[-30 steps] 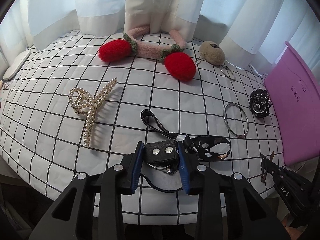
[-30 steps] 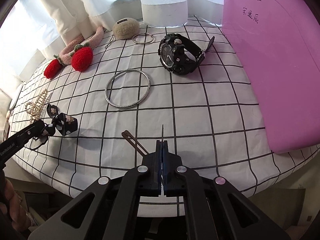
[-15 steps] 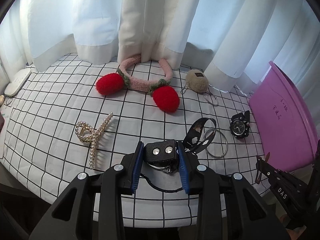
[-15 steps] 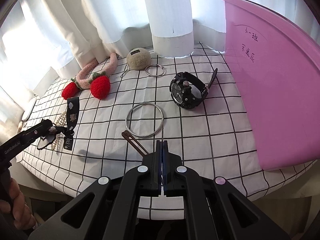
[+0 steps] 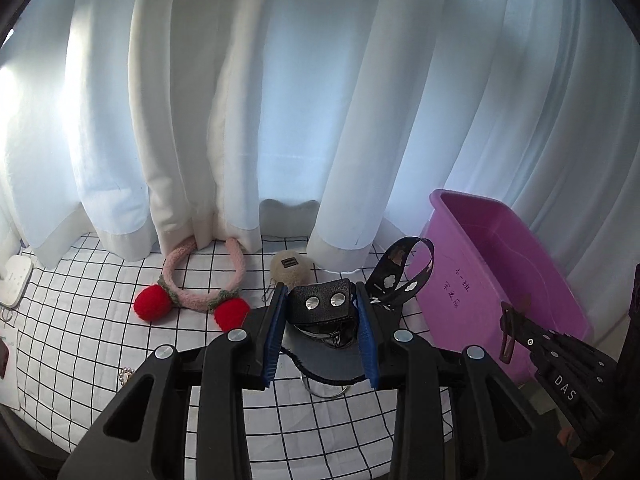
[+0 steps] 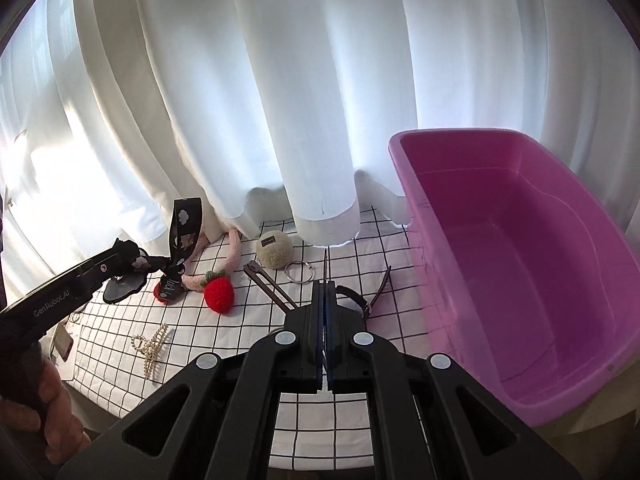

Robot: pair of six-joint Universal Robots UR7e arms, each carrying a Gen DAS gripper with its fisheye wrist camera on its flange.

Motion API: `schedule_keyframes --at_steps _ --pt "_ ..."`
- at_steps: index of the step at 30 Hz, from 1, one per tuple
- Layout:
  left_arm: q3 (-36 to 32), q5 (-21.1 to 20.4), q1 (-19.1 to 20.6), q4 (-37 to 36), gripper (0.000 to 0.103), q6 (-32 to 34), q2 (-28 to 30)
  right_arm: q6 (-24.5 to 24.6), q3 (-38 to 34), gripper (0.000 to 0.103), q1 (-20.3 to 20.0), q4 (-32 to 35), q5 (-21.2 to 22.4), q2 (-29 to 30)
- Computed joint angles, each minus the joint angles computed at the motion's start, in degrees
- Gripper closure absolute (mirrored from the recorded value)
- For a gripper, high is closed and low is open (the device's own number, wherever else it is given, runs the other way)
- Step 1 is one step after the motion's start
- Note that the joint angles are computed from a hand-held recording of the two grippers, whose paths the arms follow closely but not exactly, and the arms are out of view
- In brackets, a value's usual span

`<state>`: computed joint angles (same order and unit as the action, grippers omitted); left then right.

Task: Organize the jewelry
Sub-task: 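Lift the strap with the left tool, carry it into the pink tub, release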

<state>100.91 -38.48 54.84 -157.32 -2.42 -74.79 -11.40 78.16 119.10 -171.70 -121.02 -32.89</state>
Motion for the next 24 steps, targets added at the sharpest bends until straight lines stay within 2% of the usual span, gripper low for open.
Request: schedule_keyframes --at_steps 10,12,19,24 --pt "-12.75 -10.02 -3.95 -4.63 0.071 7.41 12.72 -4.55 1.02 0.102 -2.16 -7.42 -4.97 -7.16" --pt "-14.98 -10.44 -4.6 -6.34 0.071 9.38 15.67 -5.07 1.05 0.102 -3.06 -7.63 -6.32 -8.07" --pt "-21.68 -11.28 -4.7 -2.77 0.071 7.53 23.42 -2.12 0.79 0.102 -7.34 -1.35 -6.56 -9.85" --pt "-26.47 -10.17 -3.48 7.29 0.071 2.55 28.03 1.12 -1.86 0.102 -10.33 6.55 -4.96 -8.95"
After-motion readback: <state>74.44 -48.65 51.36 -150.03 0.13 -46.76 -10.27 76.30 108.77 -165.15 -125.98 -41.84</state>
